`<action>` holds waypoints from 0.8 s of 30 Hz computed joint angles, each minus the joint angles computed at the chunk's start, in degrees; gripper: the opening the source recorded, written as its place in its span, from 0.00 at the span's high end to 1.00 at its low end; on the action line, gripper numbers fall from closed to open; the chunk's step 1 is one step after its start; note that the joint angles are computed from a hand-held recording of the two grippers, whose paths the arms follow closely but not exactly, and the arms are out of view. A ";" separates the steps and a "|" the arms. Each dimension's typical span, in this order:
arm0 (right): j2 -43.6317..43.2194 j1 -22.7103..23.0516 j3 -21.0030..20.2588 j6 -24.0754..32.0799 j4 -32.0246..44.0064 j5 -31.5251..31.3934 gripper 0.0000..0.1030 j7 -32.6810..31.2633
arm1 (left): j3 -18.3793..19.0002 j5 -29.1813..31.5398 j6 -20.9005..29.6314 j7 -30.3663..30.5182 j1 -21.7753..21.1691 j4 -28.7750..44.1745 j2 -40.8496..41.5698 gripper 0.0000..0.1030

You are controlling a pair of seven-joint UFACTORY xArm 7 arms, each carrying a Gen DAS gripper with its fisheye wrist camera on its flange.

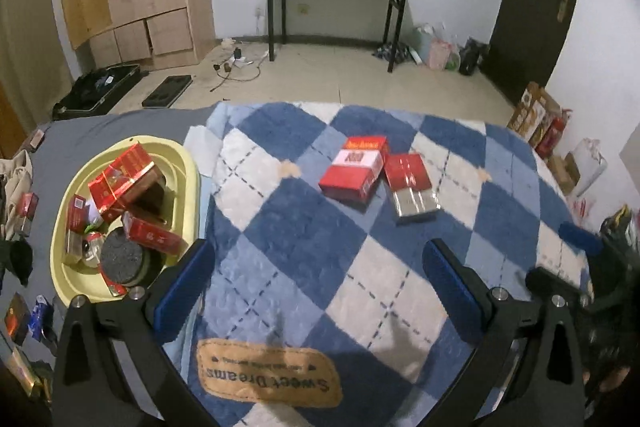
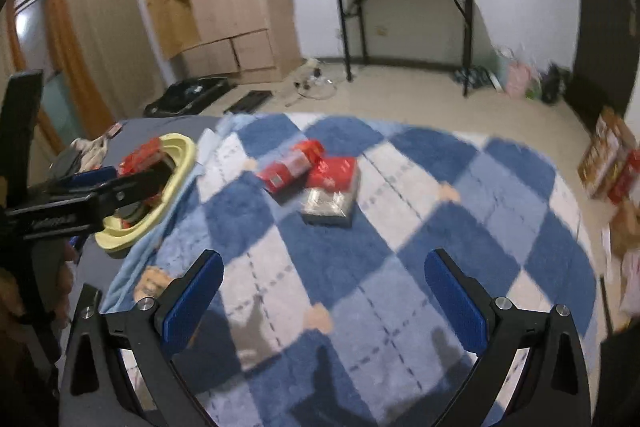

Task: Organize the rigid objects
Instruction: 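Move both open tools back over the remaining red boxes on the rug, then grasp the Double Happiness box with the left tool while the right tool grasps the silver-red Hongqiqu box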

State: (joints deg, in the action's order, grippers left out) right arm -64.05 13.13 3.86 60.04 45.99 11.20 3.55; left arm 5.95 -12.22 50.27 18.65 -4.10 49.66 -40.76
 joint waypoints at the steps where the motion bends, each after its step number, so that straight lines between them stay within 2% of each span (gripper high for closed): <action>1: 0.06 0.12 -0.35 0.37 -0.22 0.33 0.00 0.24 | 0.21 -0.14 0.52 -0.09 0.04 -0.02 0.14 0.00; 7: 3.22 0.34 -0.87 -3.57 -0.20 0.62 0.00 -1.01 | 1.23 -2.07 2.14 -1.51 0.29 0.99 1.48 0.00; 11: 5.77 0.92 -1.16 -5.39 -1.75 1.88 0.00 -0.66 | 1.99 -2.99 2.94 0.47 -0.48 1.94 2.98 0.00; 13: 7.56 0.60 -0.71 -6.85 -2.21 1.63 0.00 -0.44 | 2.94 -4.32 4.21 3.81 -2.23 3.96 6.04 0.00; 17: 13.65 1.14 0.83 -11.55 -2.05 0.34 0.00 -1.61 | 5.85 -11.69 9.69 11.22 -5.40 10.83 16.24 0.00; 19: 16.97 1.71 1.24 -14.57 -1.80 0.25 0.00 -1.95 | 5.30 -13.18 11.24 12.14 -4.89 13.81 20.93 0.00; 24: 26.15 0.91 2.40 -22.21 -0.07 -0.51 0.00 1.41 | 1.89 -15.41 9.73 14.28 -2.75 18.21 29.59 0.00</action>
